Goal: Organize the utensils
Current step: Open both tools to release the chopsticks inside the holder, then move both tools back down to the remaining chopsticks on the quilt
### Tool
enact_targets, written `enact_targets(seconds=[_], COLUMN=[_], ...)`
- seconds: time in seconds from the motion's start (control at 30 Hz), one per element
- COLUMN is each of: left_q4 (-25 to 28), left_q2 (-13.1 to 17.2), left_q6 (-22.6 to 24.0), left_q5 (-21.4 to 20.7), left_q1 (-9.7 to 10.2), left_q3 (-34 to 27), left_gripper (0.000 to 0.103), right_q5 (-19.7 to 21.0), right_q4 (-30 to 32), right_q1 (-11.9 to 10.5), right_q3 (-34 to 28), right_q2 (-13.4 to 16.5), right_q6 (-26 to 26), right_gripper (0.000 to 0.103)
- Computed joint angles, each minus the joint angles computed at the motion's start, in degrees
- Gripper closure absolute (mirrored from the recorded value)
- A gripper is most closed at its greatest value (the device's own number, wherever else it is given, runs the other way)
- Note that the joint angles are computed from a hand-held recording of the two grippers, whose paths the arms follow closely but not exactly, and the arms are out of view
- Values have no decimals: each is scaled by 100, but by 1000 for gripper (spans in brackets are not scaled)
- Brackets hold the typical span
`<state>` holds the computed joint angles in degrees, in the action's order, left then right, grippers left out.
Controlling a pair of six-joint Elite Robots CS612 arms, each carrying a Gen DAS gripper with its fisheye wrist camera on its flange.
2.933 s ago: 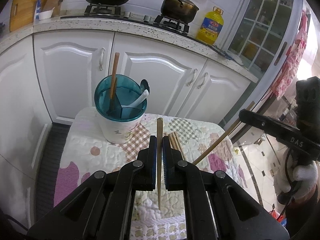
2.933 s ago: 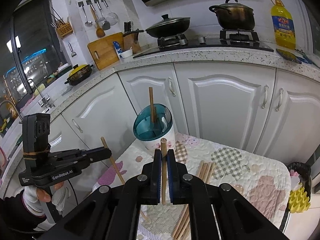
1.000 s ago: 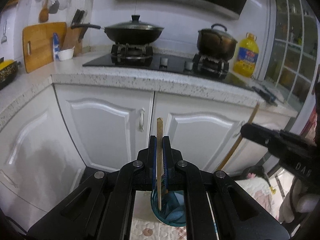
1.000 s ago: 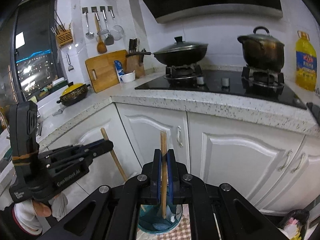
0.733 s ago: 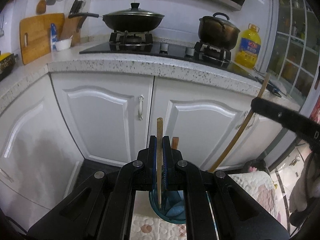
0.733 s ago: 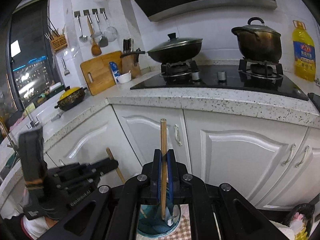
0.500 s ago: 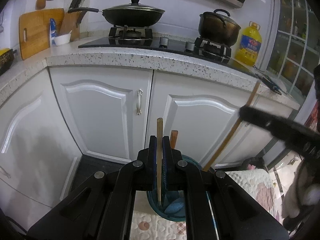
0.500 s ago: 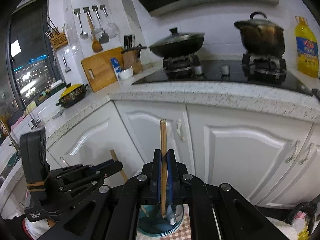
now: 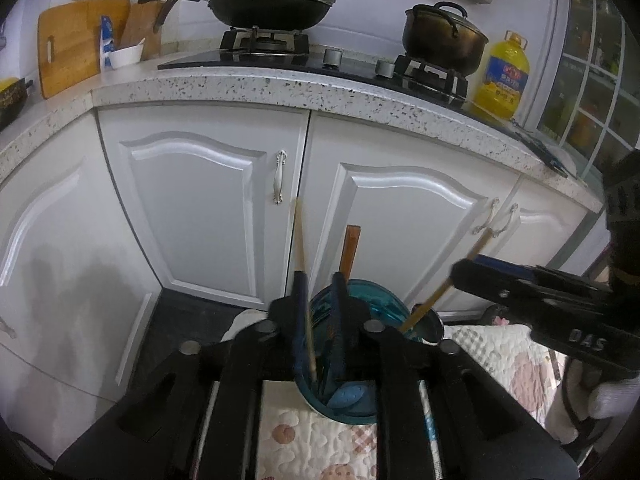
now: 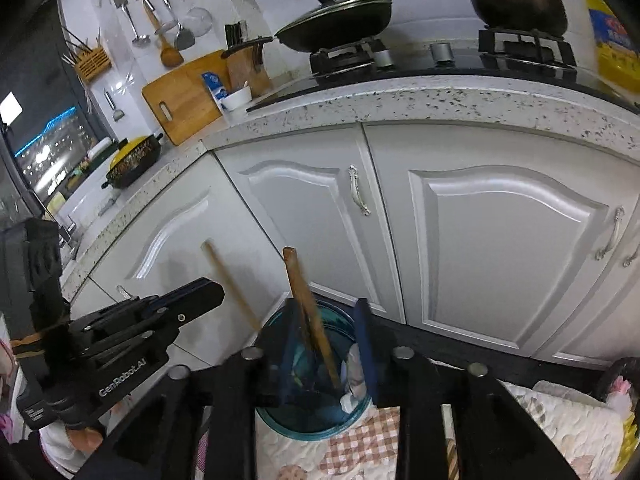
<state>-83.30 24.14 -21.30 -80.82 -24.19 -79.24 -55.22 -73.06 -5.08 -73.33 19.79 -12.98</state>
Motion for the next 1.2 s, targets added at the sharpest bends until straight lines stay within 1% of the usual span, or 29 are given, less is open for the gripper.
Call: enact_targets(seconds=[0.07, 0.37, 0.47, 0.67, 0.83, 0.97, 1.2], left_q4=[35, 182, 230, 354, 473, 526, 681], left_q2=[10, 103, 143, 257, 353, 438, 540], left_q6=[-34, -106, -115, -110, -77, -127, -178], left_q5=[-27, 34, 115, 295, 411, 490, 552], left_q1=[-2, -64, -98, -201, -313, -406, -546], left_q3=[-18, -249, -362, -635, -853, -1024, -1240], left_gripper=[81, 73, 72, 70, 68, 64, 63], right_q5=[9, -51, -15, 31, -89, -137, -269], right_q4=[45, 273, 312, 464, 641, 759, 942], right_q1=[-18, -63, -95, -166, -196, -234, -297], right_q3=[-67, -364, -488, -840, -1170, -1406, -1844], right_q2=[22, 129, 170, 289, 410, 497, 654], right_q6=[3, 13, 69, 97, 44, 28, -20], right_gripper=[76, 73, 70, 70, 69, 68, 66])
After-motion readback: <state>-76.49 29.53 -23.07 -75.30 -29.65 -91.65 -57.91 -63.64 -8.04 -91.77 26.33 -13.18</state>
